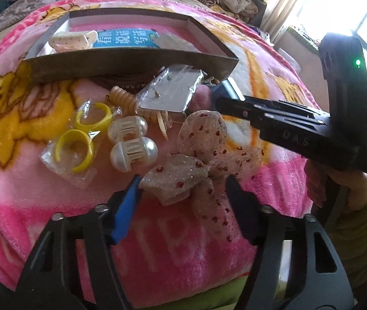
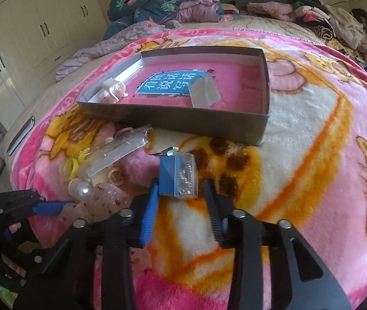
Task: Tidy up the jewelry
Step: 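Grasp the pink-dotted bow with the left tool while the right tool grasps the small blue box, then place the bow in the box with the left tool while the right tool places the blue box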
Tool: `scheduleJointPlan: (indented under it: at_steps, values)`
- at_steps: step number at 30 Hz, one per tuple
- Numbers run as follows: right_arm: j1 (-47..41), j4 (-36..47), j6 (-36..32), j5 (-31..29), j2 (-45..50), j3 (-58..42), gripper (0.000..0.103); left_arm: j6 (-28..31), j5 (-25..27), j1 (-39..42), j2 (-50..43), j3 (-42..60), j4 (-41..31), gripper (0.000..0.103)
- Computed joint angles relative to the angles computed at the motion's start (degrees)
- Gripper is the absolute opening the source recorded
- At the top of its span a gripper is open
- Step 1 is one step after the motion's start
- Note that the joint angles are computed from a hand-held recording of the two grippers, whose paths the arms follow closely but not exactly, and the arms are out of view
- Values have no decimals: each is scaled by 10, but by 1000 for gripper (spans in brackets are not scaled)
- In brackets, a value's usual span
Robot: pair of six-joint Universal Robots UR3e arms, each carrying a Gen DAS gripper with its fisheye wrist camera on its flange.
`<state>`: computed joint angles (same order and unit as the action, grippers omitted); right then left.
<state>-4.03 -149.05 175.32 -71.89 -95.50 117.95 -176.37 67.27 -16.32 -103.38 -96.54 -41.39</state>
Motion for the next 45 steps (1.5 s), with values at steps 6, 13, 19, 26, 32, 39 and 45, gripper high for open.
scheduleJointPlan:
  at_steps: [6, 13, 19, 26, 32, 39, 45]
  values:
    - [-21, -10, -11, 12, -15, 19, 24, 1, -7, -5, -15, 14, -4, 23]
    - [-67, 11, -18, 22, -95, 72, 24, 17, 5, -28, -13, 21, 6, 6]
    - [-88, 33, -10, 21, -153, 95, 24, 23, 0, -29, 3, 20, 10, 5]
    - [-96, 62, -7, 17, -196, 93, 24, 30, -9, -18, 22, 35, 5, 5]
    - [-80, 64, 5, 9, -193, 69, 24, 31, -13, 3, 14, 76, -13, 5]
    - [-53, 49, 27, -6, -152, 29, 24, 38, -11, 31, 2, 124, -39, 5]
    - [-28, 36, 35, -16, -109, -14, 24, 36, -16, 56, -14, 168, -55, 5]
